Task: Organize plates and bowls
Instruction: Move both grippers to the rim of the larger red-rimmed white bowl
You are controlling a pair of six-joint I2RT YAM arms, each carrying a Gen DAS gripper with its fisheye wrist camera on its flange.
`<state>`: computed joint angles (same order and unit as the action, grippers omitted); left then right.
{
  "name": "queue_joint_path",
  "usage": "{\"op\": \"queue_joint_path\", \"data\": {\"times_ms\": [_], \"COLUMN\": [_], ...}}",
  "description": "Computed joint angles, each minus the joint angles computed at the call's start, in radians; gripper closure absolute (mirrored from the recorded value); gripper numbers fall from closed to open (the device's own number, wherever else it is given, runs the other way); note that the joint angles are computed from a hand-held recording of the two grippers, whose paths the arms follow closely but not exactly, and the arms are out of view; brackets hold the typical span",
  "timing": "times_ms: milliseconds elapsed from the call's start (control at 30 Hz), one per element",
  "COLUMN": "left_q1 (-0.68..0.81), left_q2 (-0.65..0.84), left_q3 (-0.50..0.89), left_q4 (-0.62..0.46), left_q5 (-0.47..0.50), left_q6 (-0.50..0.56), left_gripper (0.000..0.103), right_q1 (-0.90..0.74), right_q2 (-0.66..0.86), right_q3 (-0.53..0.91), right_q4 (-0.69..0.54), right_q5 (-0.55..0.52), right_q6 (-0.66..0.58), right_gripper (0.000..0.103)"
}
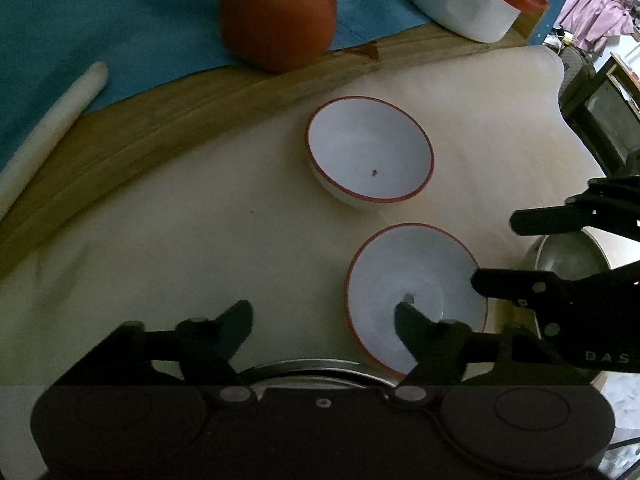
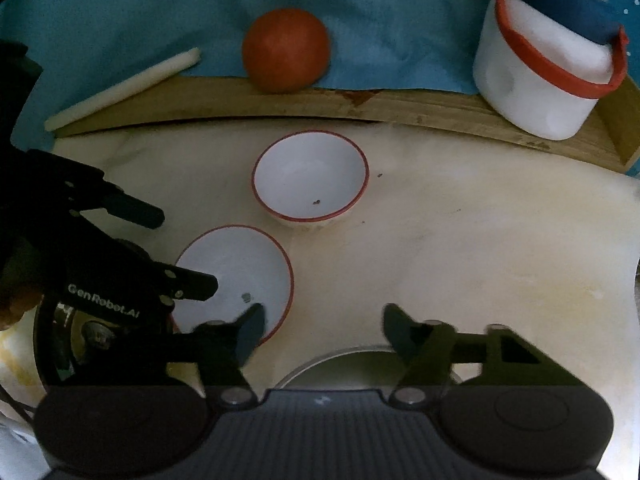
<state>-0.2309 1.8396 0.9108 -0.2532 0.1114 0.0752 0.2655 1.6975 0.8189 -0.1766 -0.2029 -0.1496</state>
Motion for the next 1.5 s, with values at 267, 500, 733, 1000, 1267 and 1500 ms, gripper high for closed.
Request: {"op": "queue_joint_path", "data": {"times_ms": [267, 500, 733, 1000, 1267, 1500], "left_q1": [0.003, 0.0, -0.006, -0.011, -0.021, -0.016], "left_q2": [0.008, 0.006, 0.0, 0.0, -0.001, 0.007], "left_q3": [0.007, 0.009, 0.013, 0.013, 0.012, 0.014], "left_q4": [-0.011, -0.016, -0.025, -0.027, -0.029, -0.03], "left_q5": [0.032, 0.032, 0.031, 0.034, 0.035, 0.054], "left_q6": [0.003, 0.0, -0.001, 0.002, -0.011, -0.017], "left_gripper": [0.045, 0.045, 0.051, 0.055, 0.064, 0.081], "right_q1": [0.013, 0.015, 0.019, 0.025, 0.036, 0.04], "right_q2": [0.023, 0.036, 0.049, 0.05, 0.048, 0.056], "right_q3": [0.022, 0.033, 0.044, 0.039, 0.024, 0.022], "right_q4": [-0.01, -0.012, -0.015, -0.011, 0.0, 0.007], "right_q5": [-0.006, -0.013, -0.02, -0.02, -0.018, -0.03], "right_q6": [-0.003, -0.004, -0.001, 0.009, 0.019, 0.026], "right_gripper": [0.047, 0.047, 0.05, 0.056, 0.065, 0.074]}}
